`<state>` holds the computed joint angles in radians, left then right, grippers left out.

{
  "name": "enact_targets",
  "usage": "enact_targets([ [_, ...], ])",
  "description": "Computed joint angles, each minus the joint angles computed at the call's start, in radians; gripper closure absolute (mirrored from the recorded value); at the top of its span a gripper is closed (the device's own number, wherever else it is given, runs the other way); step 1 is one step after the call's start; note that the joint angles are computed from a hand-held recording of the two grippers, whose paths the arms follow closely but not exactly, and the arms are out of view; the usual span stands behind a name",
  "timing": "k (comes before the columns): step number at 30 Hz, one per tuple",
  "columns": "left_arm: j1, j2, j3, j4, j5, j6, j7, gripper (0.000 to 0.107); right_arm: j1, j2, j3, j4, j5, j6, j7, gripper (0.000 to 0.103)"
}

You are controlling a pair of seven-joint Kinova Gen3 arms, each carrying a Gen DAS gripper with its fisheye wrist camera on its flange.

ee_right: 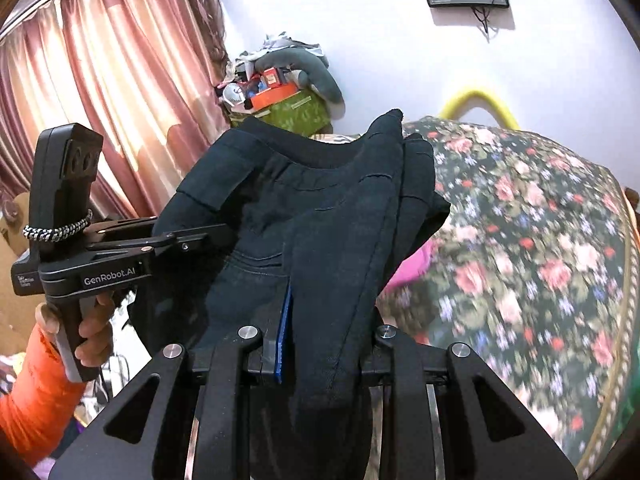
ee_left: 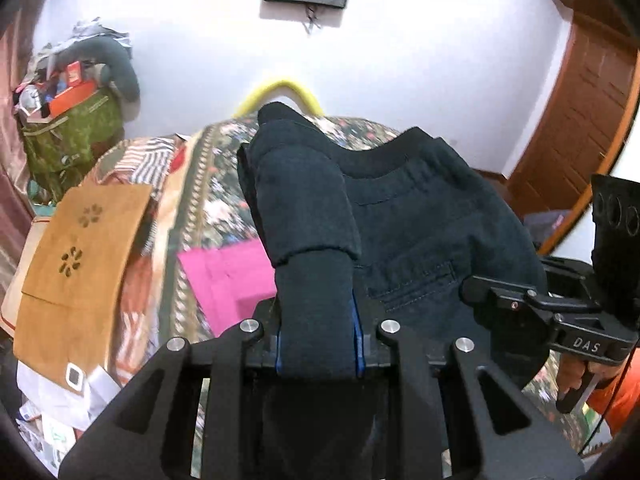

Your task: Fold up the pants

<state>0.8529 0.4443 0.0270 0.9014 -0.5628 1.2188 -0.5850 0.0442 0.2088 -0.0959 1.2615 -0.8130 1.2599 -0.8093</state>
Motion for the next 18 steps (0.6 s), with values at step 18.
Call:
enact_targets([
  [18,-0.237,0.162,-0.028,0.141,0.158,-0.187,-0.057,0.084,-0.206,0.257,-0.062,-0.096,0.316,-0.185,-0.245,0.082],
])
